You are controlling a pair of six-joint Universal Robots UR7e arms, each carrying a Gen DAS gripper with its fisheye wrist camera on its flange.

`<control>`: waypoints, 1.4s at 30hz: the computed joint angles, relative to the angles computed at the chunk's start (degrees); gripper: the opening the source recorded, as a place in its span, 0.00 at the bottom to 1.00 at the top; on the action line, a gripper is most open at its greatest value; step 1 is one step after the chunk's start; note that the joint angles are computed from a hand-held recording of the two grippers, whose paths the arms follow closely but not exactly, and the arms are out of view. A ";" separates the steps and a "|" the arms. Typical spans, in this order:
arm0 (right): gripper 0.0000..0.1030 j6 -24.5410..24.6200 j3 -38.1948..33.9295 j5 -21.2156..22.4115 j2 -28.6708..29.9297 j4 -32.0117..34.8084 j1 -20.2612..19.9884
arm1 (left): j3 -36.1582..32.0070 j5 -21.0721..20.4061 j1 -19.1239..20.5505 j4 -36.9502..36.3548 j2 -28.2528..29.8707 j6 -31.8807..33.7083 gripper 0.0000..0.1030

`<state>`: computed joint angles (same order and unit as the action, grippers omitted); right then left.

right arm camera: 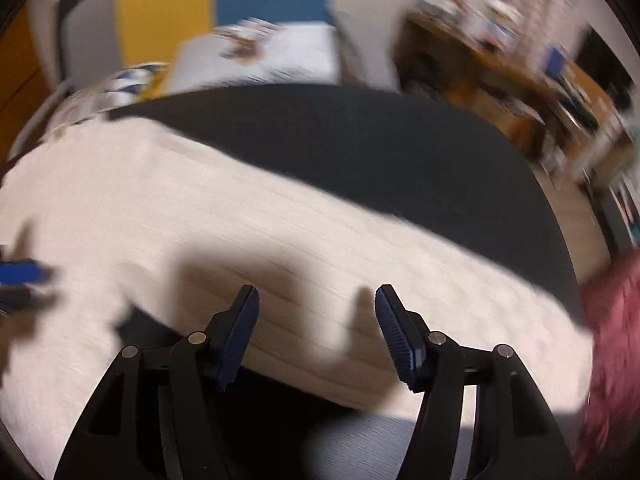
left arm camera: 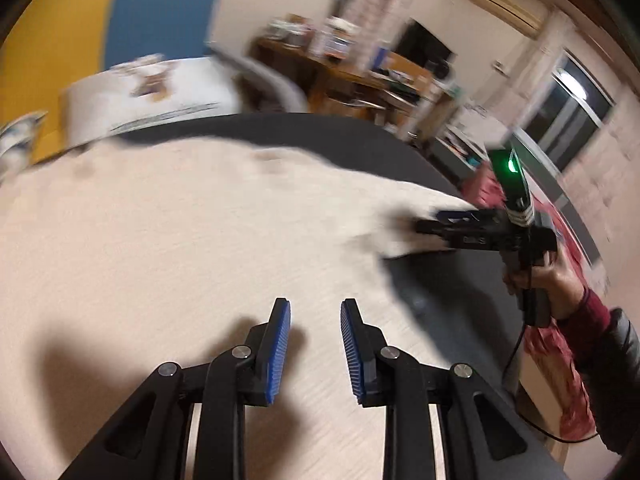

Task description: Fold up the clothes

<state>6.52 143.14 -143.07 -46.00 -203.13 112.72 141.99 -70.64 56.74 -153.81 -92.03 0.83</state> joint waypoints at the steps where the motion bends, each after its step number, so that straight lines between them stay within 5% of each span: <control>1: 0.63 0.51 0.90 0.70 -0.04 -1.90 -1.02 | -0.25 1.01 1.37 1.80 -0.51 -0.83 0.24; 5: 0.63 3.39 0.18 2.54 -0.75 -2.24 -0.31 | -1.43 -1.96 6.13 1.11 -4.04 -0.32 0.23; 9: 0.64 -2.00 -6.88 11.03 2.33 -2.36 3.98 | -6.37 -2.32 9.54 -0.50 -2.67 2.69 0.24; 14: 0.64 -9.98 -21.77 21.59 11.78 4.35 7.08 | -11.94 2.73 11.45 -3.69 1.94 9.83 0.24; 20: 0.64 -10.52 -35.80 15.94 21.14 14.35 7.60 | -17.10 7.89 15.87 -4.86 6.28 13.59 0.24; 23: 0.64 -7.10 -37.75 10.45 22.79 17.88 5.72 | -19.64 3.20 19.81 -3.53 7.42 13.66 0.22; 25: 0.64 -9.02 -36.05 11.12 22.79 12.55 4.98 | -20.61 1.11 20.50 -1.39 6.83 13.46 0.23; 29: 0.64 -9.71 -37.88 11.26 23.25 14.31 6.62 | -22.07 -6.71 22.34 0.24 5.50 14.73 0.23; 34: 0.64 -16.10 -39.52 24.89 23.50 16.27 7.69 | -27.19 -12.84 22.41 5.43 9.14 16.58 0.23; 39: 0.64 -17.53 -41.68 24.81 25.49 19.69 7.30 | -36.64 -19.09 24.25 13.70 16.91 10.10 0.25; 42: 0.66 -16.47 -38.37 26.25 24.33 15.47 5.61 | -42.50 -22.06 25.99 19.13 21.63 5.75 0.25</control>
